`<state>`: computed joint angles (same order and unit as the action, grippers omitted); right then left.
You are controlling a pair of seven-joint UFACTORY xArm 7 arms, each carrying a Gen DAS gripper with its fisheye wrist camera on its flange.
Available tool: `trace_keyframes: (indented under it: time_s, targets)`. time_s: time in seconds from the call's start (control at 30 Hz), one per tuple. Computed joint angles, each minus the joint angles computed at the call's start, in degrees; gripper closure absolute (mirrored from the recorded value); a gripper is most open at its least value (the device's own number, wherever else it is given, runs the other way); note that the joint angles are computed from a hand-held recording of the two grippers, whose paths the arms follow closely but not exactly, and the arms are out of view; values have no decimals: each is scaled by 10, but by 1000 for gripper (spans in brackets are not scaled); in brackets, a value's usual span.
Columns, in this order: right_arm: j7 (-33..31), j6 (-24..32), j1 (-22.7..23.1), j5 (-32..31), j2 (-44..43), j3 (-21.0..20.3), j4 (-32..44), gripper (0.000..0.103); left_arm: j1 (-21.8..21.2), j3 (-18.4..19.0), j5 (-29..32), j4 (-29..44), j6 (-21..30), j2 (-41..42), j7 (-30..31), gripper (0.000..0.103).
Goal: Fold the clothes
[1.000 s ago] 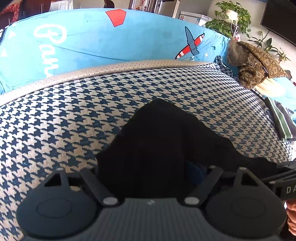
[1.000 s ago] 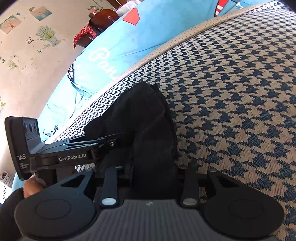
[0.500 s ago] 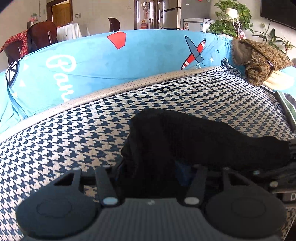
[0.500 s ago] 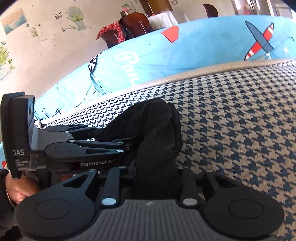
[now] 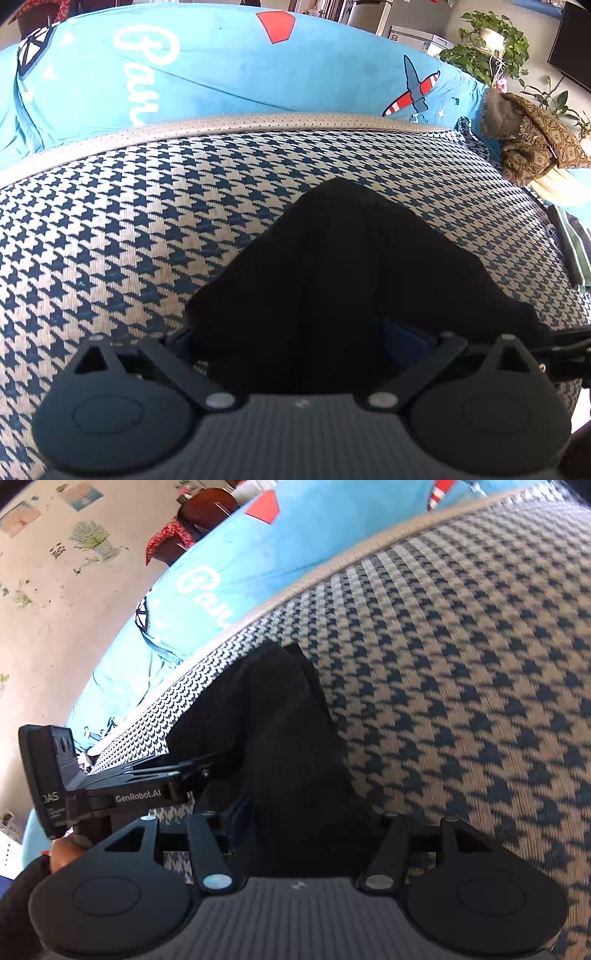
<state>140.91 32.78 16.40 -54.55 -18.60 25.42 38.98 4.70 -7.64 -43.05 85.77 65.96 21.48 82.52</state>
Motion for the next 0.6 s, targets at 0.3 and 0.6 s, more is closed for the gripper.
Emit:
trace_keyframes:
  time_s: [0.3, 0.6]
  targets:
    - [49, -6, -8, -32, 0, 17, -7, 45, -1, -5, -3, -3, -1, 4, 14, 0]
    - [-33, 90, 48, -34, 67, -13, 64, 77, 3, -3, -34, -49, -2, -39, 85, 44]
